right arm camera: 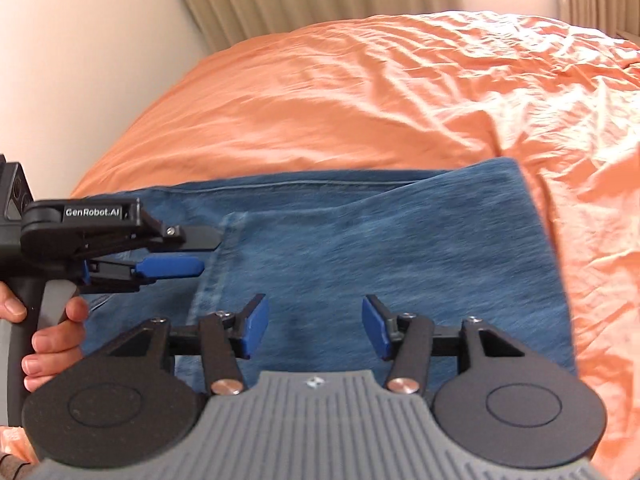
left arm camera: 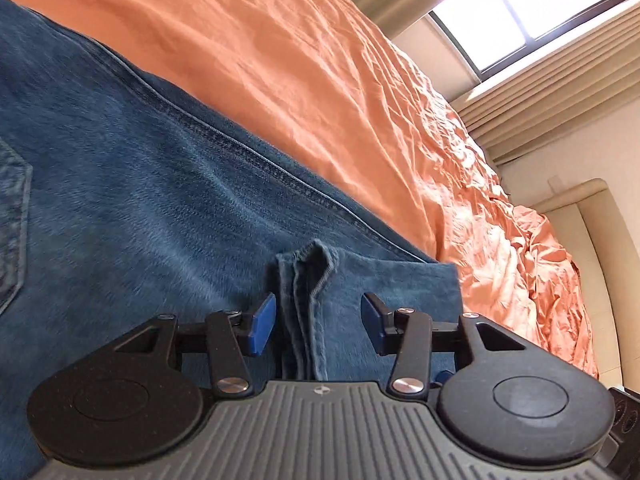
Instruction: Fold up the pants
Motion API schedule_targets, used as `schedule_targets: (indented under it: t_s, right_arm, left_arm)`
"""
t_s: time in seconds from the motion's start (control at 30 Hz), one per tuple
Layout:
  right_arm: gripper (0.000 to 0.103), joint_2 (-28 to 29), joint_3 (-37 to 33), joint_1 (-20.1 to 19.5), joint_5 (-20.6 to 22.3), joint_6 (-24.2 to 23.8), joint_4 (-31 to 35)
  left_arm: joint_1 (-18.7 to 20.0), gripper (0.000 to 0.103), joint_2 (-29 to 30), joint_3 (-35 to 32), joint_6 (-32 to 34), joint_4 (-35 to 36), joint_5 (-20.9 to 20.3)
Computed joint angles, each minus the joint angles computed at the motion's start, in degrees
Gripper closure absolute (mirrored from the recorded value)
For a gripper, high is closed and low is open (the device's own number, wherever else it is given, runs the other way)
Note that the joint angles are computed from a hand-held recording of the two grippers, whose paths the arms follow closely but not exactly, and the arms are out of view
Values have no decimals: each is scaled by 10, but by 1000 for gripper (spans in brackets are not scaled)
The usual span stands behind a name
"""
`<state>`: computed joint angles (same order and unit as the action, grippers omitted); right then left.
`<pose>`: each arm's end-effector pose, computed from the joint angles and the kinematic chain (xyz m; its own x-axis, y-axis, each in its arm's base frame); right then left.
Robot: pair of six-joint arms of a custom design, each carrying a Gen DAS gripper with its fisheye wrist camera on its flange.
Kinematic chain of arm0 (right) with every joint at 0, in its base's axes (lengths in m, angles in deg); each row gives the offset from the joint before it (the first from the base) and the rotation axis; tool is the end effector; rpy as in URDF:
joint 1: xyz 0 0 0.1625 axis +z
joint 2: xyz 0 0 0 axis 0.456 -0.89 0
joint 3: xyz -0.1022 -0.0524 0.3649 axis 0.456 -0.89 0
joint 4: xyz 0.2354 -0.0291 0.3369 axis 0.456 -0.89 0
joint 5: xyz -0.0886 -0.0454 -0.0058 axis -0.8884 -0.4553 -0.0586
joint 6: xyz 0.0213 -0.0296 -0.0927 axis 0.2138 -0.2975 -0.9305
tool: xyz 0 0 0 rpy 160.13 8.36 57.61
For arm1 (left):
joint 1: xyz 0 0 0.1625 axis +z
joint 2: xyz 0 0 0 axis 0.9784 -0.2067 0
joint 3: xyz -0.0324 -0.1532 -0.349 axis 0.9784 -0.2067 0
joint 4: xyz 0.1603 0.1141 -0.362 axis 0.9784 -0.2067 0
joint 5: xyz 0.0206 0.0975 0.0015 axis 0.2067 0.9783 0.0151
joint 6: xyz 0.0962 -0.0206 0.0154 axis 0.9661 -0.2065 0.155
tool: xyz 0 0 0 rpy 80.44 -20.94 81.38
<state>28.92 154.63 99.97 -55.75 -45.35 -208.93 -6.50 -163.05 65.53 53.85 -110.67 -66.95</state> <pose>0.4082 -0.4124 0.0393 -0.8850 -0.1658 0.4352 -0.3826 0.7915 -0.4766 0.0032 -0.4887 0.4058 -0.9958 -0.0371 -0.0835 0.0098 0.8656 -0.5007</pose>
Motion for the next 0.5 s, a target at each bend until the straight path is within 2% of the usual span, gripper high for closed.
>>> schedule_targets:
  t_s: [0.03,0.1,0.17,0.2,0.23,0.37,0.47,0.5]
  right_arm:
    - [54,-4,6,-6,2,-3,-9]
    - [54,-14,20,-19,4,-10,-30]
    - [54,-21,32,-28,1,-13,-45]
    - [54,-28,40,-33,-1,-16,-54]
    - [54,-33,47,-37,-4,-20,-63]
    - [55,-52,68,-53,-11,-38,-88]
    - [63,-65,68,-60,-21,-50,-96]
    - [71,-64,63,-61,-31,-54,-97]
  left_arm:
    - [4,53,9,-2,2,-6,-1]
    - [8,71,21,-5,5,-11,7]
    - [7,82,24,0,13,-22,16]
    - [6,91,19,8,27,-35,15]
    - [1,94,13,18,46,-51,18]
    - [-53,97,-22,47,137,-91,50]
    - [-110,97,-43,47,195,-93,75]
    - [-127,97,-43,42,211,-92,92]
